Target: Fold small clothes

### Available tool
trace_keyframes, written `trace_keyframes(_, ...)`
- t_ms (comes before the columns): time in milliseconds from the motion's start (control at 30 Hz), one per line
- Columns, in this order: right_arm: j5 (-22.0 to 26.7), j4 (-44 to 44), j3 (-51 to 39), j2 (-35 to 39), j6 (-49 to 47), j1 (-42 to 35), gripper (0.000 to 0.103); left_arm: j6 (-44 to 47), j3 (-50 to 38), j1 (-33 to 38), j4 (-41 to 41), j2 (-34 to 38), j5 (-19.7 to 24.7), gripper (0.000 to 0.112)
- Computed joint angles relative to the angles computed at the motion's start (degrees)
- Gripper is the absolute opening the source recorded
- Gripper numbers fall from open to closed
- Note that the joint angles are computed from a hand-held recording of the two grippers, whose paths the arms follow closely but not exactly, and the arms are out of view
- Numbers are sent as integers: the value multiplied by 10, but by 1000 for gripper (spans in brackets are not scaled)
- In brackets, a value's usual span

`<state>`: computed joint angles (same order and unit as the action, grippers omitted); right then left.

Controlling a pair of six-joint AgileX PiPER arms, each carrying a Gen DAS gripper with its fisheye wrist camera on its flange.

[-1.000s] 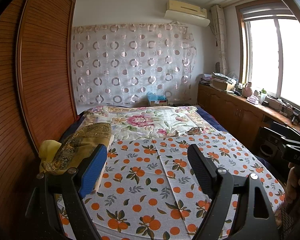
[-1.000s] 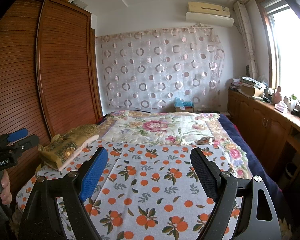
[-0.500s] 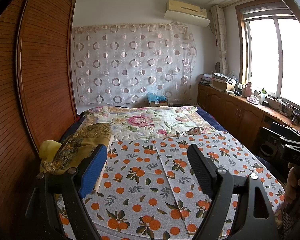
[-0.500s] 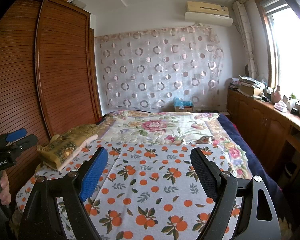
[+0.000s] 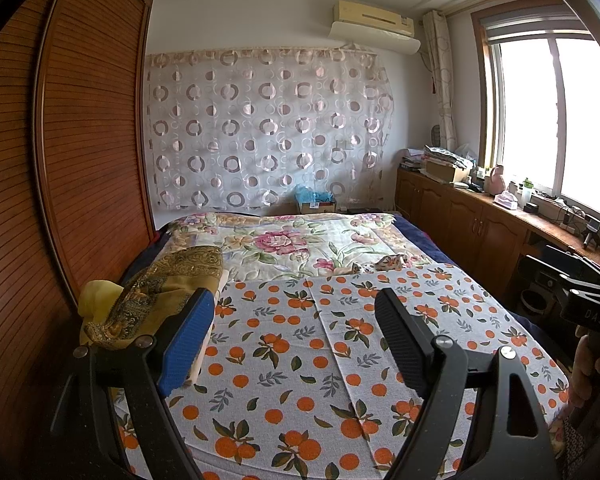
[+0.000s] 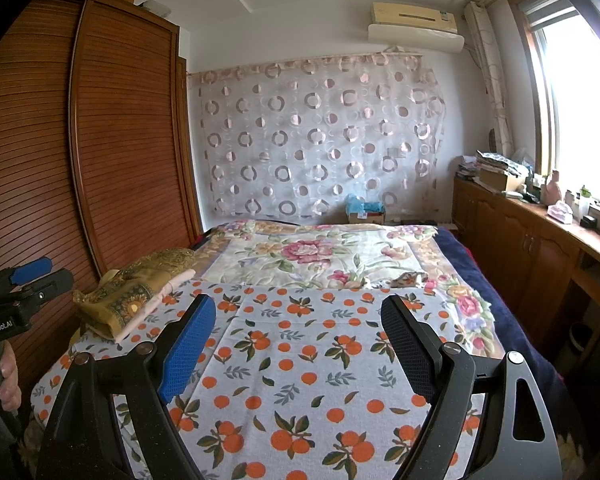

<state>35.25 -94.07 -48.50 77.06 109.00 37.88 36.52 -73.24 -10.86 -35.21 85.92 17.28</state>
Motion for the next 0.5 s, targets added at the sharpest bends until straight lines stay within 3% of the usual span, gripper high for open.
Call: trace_keyframes(500,0,-2,-1,3,5,-3,86,4,1,1,-3,0,0,83)
